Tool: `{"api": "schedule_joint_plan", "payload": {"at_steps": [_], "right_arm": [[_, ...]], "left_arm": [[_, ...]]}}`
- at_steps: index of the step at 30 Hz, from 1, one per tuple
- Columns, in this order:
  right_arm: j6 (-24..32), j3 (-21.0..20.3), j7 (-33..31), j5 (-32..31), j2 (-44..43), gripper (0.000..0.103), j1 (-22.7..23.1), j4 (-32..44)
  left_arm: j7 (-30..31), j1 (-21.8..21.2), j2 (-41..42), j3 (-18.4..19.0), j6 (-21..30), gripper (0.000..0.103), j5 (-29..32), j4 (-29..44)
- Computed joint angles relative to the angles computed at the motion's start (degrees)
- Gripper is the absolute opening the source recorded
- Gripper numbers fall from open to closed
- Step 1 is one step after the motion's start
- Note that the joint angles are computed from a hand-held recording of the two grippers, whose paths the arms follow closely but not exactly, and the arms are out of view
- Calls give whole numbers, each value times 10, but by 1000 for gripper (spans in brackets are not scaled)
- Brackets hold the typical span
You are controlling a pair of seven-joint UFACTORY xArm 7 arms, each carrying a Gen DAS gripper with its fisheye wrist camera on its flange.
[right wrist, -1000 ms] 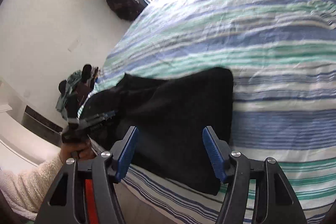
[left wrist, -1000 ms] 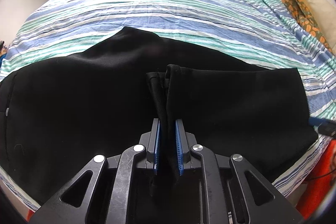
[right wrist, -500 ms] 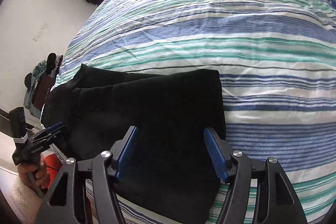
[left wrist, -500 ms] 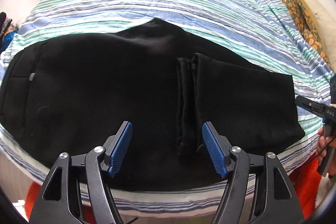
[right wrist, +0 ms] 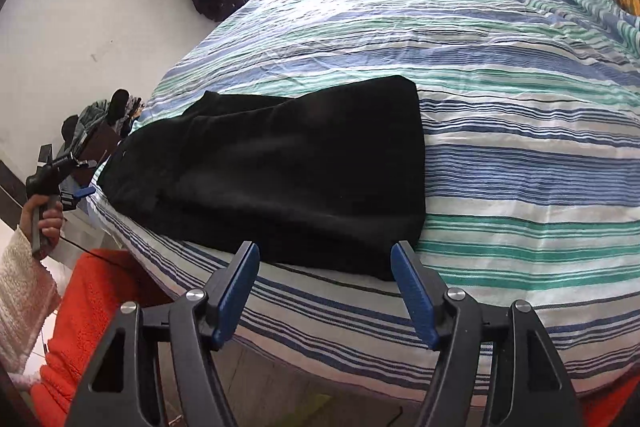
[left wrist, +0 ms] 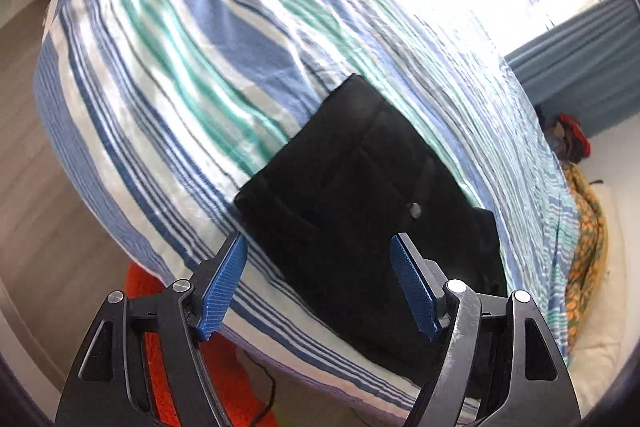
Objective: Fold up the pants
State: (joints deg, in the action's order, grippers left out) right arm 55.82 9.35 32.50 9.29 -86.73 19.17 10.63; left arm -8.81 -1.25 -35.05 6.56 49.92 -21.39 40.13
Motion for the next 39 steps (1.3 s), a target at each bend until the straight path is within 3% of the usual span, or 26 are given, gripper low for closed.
{"api": "schedule_joint_plan", "payload": {"at_steps": [4, 6, 11, 17, 26, 39], "right_arm": [[-19, 39, -16, -31, 33, 68, 2, 13], [-15, 61, -18, -56, 39, 68, 1, 16], [21, 73, -6, -100, 51, 71, -19, 21], [48, 67, 19, -134, -23, 94, -42, -3], [84, 74, 19, -167, -58, 101, -64, -11], [101, 91, 35, -190, -32, 101, -60, -2]], "left_arm": [[-11, -5, -44, -11, -39, 76, -14, -51], [-31, -4, -71, -39, -72, 76, 2, -76], [-121, 17, -127, -122, -151, 80, 92, -130], [-176, 5, -173, -157, -179, 80, 163, -181], [-233, 3, -192, -154, -174, 83, 219, -187], [-240, -20, -186, -159, -168, 83, 256, -179]]}}
